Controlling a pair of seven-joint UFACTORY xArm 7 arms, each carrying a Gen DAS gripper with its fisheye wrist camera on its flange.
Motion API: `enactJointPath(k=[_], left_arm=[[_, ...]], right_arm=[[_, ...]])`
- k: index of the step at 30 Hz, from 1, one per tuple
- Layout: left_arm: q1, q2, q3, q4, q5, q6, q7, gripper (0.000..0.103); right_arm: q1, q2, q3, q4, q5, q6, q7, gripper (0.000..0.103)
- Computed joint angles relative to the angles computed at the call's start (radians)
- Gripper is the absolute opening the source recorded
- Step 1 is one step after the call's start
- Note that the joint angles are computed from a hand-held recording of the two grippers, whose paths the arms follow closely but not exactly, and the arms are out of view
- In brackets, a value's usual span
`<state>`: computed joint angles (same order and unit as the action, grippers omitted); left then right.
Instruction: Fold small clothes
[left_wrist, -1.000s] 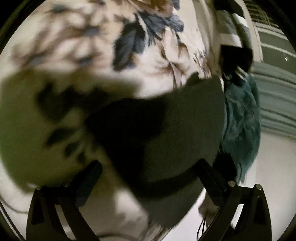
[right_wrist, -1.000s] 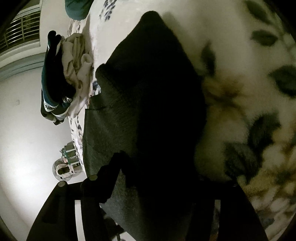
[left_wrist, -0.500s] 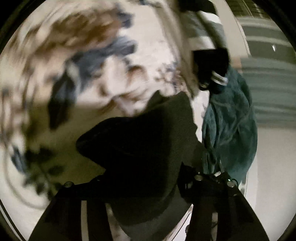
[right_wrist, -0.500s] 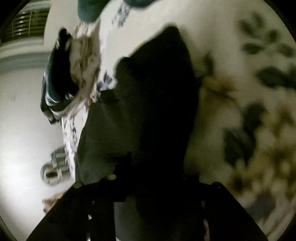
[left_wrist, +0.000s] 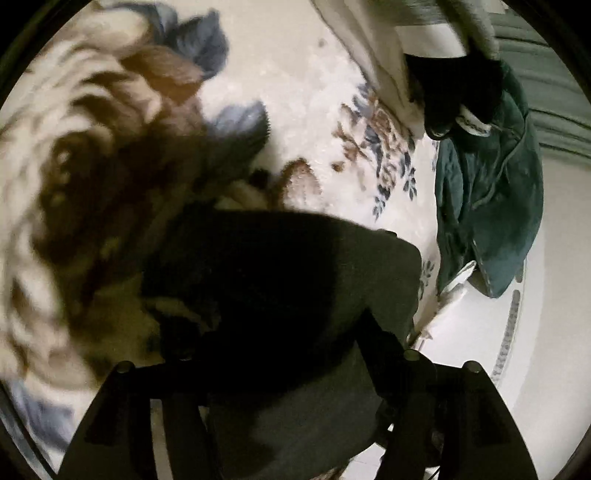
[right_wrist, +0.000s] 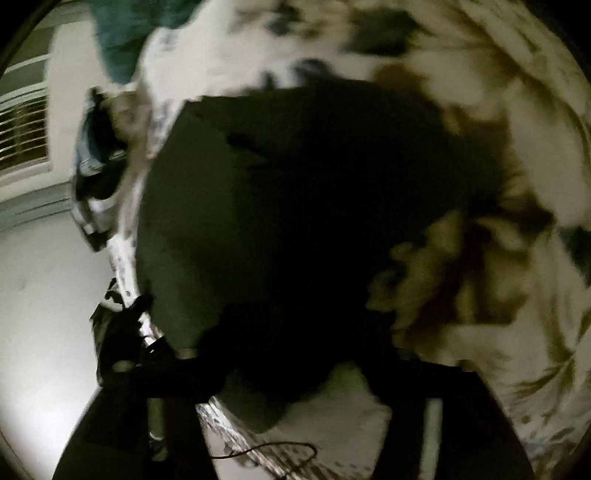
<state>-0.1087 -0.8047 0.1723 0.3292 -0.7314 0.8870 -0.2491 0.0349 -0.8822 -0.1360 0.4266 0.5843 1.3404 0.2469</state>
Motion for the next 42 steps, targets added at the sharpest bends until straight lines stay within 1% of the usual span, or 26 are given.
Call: enactJointPath(k=[1, 2, 3, 4, 5, 7, 9, 11, 12, 15, 19, 20, 21, 22, 24, 25, 27, 31, 32, 33, 34, 35, 36, 37, 40, 42], left_arm=[[0.021, -0.041, -0.036, -0.005, 0.034, 0.011, -0.044, 0.060], [0.056, -0.123, -0.105, -0.007, 0.110, 0.049, -0.129, 0.064], [0.070, -0.162, -0.140, 0.006, 0.173, 0.089, -0.184, 0.070], [0.082, -0.202, -0.178, 0.022, 0.240, 0.142, -0.243, 0.085], [0.096, -0.280, -0.239, 0.028, 0.316, 0.225, -0.325, 0.094], [0.078, -0.360, -0.286, 0.019, 0.380, 0.331, -0.411, 0.099], [0.023, -0.417, -0.324, -0.026, 0.400, 0.425, -0.475, 0.100], [-0.015, -0.427, -0.357, -0.088, 0.380, 0.460, -0.498, 0.102], [-0.057, -0.472, -0.338, -0.155, 0.366, 0.427, -0.542, 0.103], [-0.075, -0.558, -0.318, -0.226, 0.380, 0.376, -0.613, 0.103], [-0.087, -0.590, -0.286, -0.251, 0.406, 0.366, -0.673, 0.103], [-0.094, -0.598, -0.276, -0.254, 0.420, 0.372, -0.685, 0.103], [-0.089, -0.564, -0.258, -0.249, 0.420, 0.365, -0.671, 0.103], [-0.088, -0.549, -0.244, -0.240, 0.428, 0.372, -0.665, 0.103], [-0.084, -0.477, -0.217, -0.207, 0.427, 0.360, -0.647, 0.103], [-0.061, -0.499, -0.195, -0.203, 0.442, 0.386, -0.639, 0.103], [-0.029, -0.579, -0.205, -0.186, 0.451, 0.393, -0.656, 0.103], [-0.010, -0.582, -0.218, -0.160, 0.474, 0.319, -0.631, 0.103], [-0.012, -0.559, -0.203, -0.176, 0.457, 0.261, -0.618, 0.103], [-0.017, -0.529, -0.184, -0.197, 0.433, 0.193, -0.603, 0.103], [-0.032, -0.482, -0.175, -0.210, 0.407, 0.114, -0.587, 0.103], [-0.051, -0.431, -0.155, -0.227, 0.382, 0.029, -0.554, 0.103], [-0.070, -0.385, -0.152, -0.220, 0.369, -0.019, -0.538, 0.103], [-0.097, -0.359, -0.158, -0.220, 0.351, -0.065, -0.529, 0.103], [-0.159, -0.255, -0.114, -0.212, 0.314, -0.201, -0.440, 0.103], [-0.175, -0.202, -0.093, -0.205, 0.304, -0.240, -0.396, 0.103]], right_arm=[[-0.004, 0.017, -0.019, 0.016, -0.015, 0.018, -0.012, 0.066], [-0.012, 0.030, -0.030, 0.046, -0.049, 0.045, -0.025, 0.066], [-0.021, 0.042, -0.034, 0.092, -0.100, 0.088, -0.041, 0.066], [-0.025, 0.048, -0.036, 0.120, -0.121, 0.114, -0.057, 0.066], [-0.026, 0.054, -0.041, 0.173, -0.164, 0.161, -0.086, 0.066], [-0.027, 0.089, -0.028, 0.260, -0.233, 0.209, -0.140, 0.066], [-0.015, 0.152, -0.009, 0.331, -0.272, 0.224, -0.198, 0.066], [0.004, 0.238, 0.020, 0.383, -0.272, 0.165, -0.257, 0.066], [0.008, 0.293, 0.021, 0.415, -0.269, 0.135, -0.286, 0.066], [0.045, 0.466, 0.068, 0.483, -0.241, 0.028, -0.366, 0.066], [0.080, 0.672, 0.120, 0.581, -0.190, -0.008, -0.434, 0.063], [0.081, 0.675, 0.130, 0.578, -0.187, -0.021, -0.441, 0.038], [0.085, 0.661, 0.147, 0.568, -0.198, -0.059, -0.450, 0.022], [0.092, 0.654, 0.161, 0.567, -0.218, -0.082, -0.458, 0.015], [0.102, 0.635, 0.179, 0.567, -0.249, -0.107, -0.451, 0.013], [0.103, 0.625, 0.178, 0.569, -0.255, -0.108, -0.444, 0.013], [0.099, 0.616, 0.170, 0.589, -0.273, -0.103, -0.437, 0.012], [0.079, 0.640, 0.129, 0.639, -0.314, -0.066, -0.421, 0.005], [0.056, 0.648, 0.149, 0.636, -0.350, -0.081, -0.409, 0.005], [-0.008, 0.668, 0.199, 0.637, -0.354, -0.083, -0.415, 0.005], [-0.041, 0.701, 0.208, 0.652, -0.317, -0.057, -0.428, 0.005], [-0.048, 0.757, 0.175, 0.689, -0.238, 0.005, -0.448, 0.005], [-0.016, 0.807, 0.100, 0.719, -0.150, 0.066, -0.474, 0.005], [-0.012, 0.835, 0.066, 0.736, -0.098, 0.102, -0.501, 0.008], [-0.079, 0.940, 0.059, 0.787, 0.027, 0.211, -0.580, 0.037], [-0.122, 1.000, 0.067, 0.808, 0.082, 0.276, -0.601, 0.038]])
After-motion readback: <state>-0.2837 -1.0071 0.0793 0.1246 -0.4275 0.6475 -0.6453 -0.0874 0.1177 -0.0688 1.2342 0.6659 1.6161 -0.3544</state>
